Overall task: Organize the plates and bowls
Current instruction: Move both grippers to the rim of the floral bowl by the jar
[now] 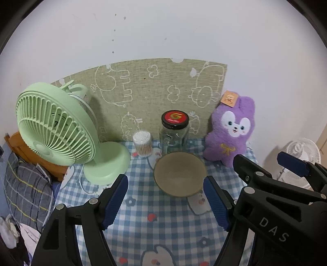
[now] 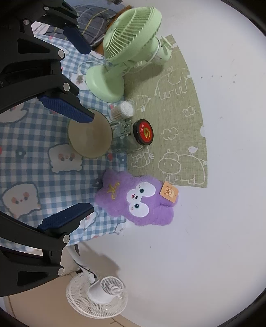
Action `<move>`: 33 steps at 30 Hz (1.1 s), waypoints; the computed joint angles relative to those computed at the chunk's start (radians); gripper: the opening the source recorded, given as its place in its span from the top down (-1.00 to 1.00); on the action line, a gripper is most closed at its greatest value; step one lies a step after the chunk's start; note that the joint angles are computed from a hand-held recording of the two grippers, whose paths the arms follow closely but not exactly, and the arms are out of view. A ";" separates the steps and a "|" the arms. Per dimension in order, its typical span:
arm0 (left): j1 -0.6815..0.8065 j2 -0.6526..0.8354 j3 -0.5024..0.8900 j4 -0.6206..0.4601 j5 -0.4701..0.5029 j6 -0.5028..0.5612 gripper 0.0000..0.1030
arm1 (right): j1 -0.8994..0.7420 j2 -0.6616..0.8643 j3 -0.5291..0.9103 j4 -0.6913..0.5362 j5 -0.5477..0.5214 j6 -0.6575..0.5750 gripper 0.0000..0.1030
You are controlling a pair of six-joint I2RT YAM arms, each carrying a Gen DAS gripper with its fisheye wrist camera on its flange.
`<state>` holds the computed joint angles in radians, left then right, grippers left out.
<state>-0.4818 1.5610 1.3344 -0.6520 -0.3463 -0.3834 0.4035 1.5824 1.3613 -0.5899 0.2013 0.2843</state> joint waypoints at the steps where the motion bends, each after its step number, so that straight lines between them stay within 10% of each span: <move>1: 0.007 0.013 0.002 0.012 -0.001 0.002 -0.51 | -0.005 0.018 0.007 0.012 -0.002 -0.002 -0.62; 21: 0.085 0.250 -0.020 0.220 0.051 0.047 -0.50 | -0.058 0.278 0.035 0.181 -0.023 -0.008 -0.61; 33: 0.132 0.376 0.014 0.250 0.105 0.074 -0.10 | -0.076 0.391 0.048 0.236 -0.092 -0.002 -0.40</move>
